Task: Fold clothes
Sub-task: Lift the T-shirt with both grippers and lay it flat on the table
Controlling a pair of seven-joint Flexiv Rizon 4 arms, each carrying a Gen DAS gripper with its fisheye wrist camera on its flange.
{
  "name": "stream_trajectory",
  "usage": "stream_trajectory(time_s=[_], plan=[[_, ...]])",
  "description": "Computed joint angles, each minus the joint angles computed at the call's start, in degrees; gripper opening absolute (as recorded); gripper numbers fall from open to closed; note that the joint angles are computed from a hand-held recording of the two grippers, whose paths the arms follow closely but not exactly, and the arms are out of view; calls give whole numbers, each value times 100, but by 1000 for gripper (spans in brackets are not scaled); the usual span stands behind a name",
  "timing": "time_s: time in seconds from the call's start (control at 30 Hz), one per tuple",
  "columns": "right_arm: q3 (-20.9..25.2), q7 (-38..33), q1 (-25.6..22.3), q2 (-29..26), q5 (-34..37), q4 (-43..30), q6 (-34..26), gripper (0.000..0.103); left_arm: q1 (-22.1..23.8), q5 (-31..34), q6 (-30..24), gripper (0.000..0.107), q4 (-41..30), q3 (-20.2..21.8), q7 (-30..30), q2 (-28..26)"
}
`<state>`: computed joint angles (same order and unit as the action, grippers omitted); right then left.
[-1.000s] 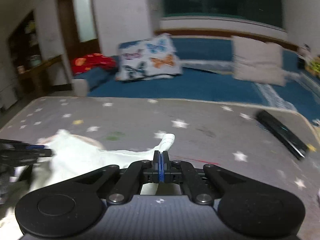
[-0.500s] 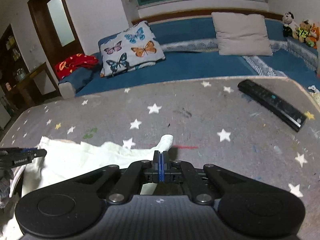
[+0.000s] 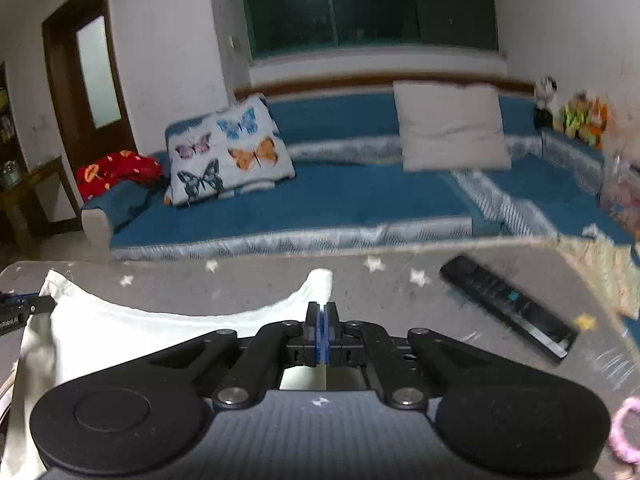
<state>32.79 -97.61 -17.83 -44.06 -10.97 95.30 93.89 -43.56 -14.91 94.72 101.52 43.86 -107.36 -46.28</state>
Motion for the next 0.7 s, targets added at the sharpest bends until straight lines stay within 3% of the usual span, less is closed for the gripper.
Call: stream_trajectory(time_s=[0.17, 0.27, 0.4, 0.53, 0.7], plan=[[114, -83, -124, -61, 268, -220, -850, 6, -48, 174, -292, 14, 10, 109, -197, -34], [281, -419, -389, 164, 490, 11, -1037, 7, -245, 369, -214, 34, 239, 265, -334, 111], [579, -931, -822, 476, 809, 238, -1379, 9, -652, 501, -161, 49, 613, 539, -381, 330], [934, -1528, -1348, 819, 1196, 488, -1789, 25, -1151, 543, -60, 54, 1150, 786, -392, 597], [1427, -2387, -1970, 1173, 1773, 771, -2411, 27, -2048, 387, -38, 54, 1925, 1299, -503, 827]])
